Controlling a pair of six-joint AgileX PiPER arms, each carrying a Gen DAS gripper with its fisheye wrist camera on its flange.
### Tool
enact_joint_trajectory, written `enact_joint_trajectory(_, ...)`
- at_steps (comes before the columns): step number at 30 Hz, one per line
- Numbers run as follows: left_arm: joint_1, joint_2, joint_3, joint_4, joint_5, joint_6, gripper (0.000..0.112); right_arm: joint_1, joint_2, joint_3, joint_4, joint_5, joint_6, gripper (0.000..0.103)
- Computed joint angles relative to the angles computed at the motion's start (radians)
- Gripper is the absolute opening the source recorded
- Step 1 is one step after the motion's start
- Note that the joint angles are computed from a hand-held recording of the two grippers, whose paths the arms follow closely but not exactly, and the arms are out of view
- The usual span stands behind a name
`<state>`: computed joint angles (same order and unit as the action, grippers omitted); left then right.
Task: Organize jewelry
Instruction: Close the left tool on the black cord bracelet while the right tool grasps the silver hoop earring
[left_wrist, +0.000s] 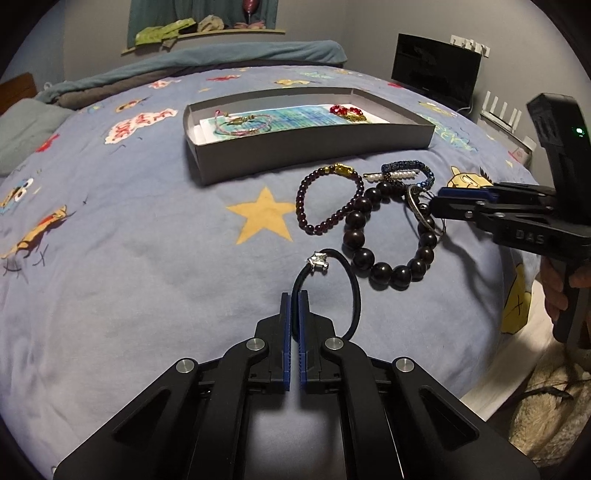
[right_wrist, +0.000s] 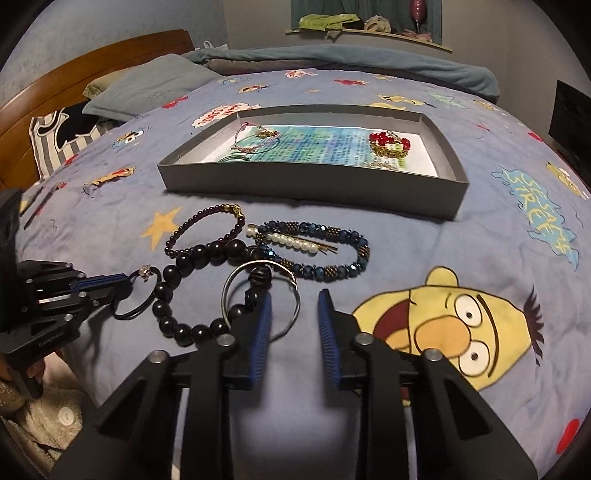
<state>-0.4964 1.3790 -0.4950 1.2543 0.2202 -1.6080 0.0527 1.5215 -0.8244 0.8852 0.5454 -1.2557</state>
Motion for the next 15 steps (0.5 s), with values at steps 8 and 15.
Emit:
enact_joint_trajectory(8, 0.016, -0.055, 0.014, 0.041, -0.006, -0.030, 0.004, -0.010, -0.007, 0.003, 0.026, 0.000, -0.035, 0.003)
enact_joint_trajectory(15, 0.034, -0.093, 0.001, -0.028, -0.005, 0.061, 0.004, -0.036, -0.037, 0.000, 0.076, 0.017, -0.086, 0.003)
